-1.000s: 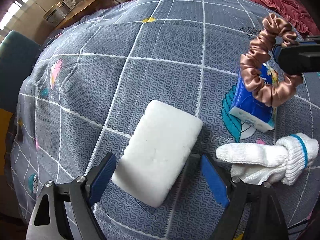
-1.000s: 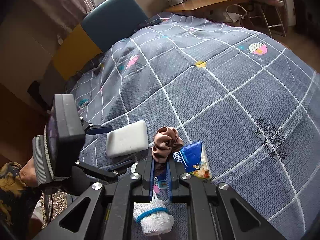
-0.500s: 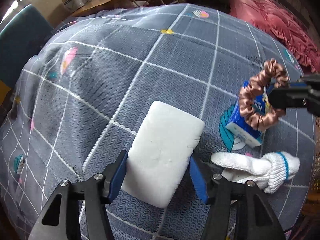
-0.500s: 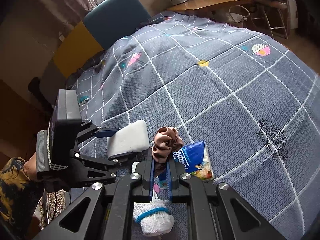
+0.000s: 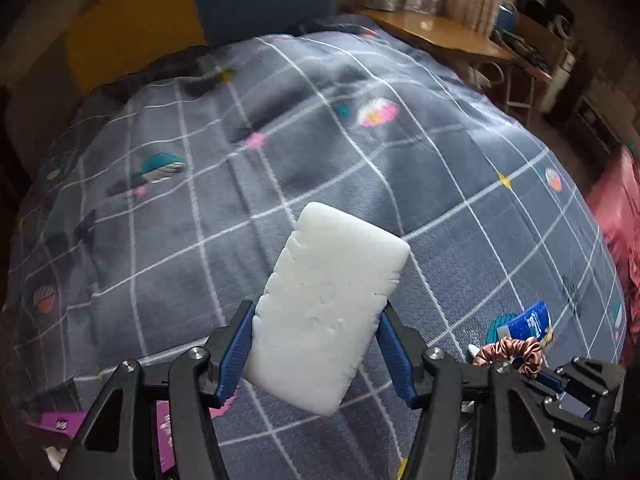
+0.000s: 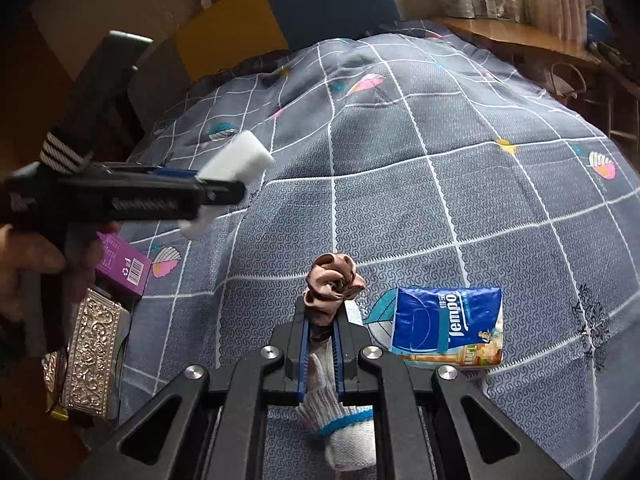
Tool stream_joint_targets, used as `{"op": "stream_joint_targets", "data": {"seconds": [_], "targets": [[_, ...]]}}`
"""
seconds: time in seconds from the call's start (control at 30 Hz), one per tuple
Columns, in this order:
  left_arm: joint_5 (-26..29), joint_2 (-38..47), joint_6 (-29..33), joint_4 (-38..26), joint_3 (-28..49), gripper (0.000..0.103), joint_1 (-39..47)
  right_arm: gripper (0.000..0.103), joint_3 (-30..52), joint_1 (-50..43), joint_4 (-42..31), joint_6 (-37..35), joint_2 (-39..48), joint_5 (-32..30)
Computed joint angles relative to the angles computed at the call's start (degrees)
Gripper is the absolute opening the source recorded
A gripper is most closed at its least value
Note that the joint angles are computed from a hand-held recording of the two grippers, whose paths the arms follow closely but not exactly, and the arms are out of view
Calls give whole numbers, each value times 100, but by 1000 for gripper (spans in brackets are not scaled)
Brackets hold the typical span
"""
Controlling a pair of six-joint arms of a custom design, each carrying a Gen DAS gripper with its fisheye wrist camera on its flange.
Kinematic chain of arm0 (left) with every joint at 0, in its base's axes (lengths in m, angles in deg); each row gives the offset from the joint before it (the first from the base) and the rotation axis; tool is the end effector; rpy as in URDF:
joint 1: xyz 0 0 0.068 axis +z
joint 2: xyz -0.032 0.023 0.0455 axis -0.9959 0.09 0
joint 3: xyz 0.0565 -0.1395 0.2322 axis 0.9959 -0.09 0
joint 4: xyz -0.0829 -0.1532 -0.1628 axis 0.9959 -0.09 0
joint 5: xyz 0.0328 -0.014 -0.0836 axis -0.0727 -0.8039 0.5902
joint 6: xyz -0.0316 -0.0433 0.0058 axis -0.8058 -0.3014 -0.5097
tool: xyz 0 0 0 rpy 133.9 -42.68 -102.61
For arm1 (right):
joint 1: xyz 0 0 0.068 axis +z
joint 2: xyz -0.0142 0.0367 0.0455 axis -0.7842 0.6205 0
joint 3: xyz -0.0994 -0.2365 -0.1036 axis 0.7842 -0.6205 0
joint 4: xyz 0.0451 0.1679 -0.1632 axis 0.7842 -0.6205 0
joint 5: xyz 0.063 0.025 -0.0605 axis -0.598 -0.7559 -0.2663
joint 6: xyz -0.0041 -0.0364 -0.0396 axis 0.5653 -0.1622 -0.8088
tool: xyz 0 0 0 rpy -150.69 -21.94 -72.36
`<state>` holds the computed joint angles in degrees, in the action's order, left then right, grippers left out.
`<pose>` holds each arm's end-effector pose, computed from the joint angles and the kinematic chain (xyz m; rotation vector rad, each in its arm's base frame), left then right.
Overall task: Organize soft objects
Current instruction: 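Lift the white sponge with the left gripper while the right gripper lifts the scrunchie, then carry the white sponge into the gold tray and open the left gripper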
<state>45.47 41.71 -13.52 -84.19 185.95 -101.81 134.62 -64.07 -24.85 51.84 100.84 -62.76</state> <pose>0.3298 -0.0972 0.3144 0.2601 2.7027 0.0164 0.2298 -0.0324 0.2333 -0.1948 2.5592 0.5342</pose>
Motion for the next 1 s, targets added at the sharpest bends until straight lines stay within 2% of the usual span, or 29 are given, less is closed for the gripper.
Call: {"op": "stream_joint_targets", "data": {"seconds": [0.17,0.27,0.37,0.5,0.67,0.87,1.0], "targets": [[-302,-697,85,-514,487,61,941,10,-130,218,143,-31,-93,290],[-93,-992,326,-855,941,61,1903,10,-184,289,233,-18,-149,421],[95,-1348,700,-873,898,61,2827,10,-213,342,289,61,-227,506],[806,-1943,1334,-723,393,61,4361,10,-234,462,343,227,-265,673],[1987,-2592,2411,-479,-552,61,6375,10,-238,872,254,729,-518,836],[3238,-3142,3617,-381,-1775,61,8356,10,-512,2356,180,1668,-1078,1245],[3977,-3418,4508,-538,-2349,61,9546,10,-736,3243,307,2323,-1073,1706]]}}
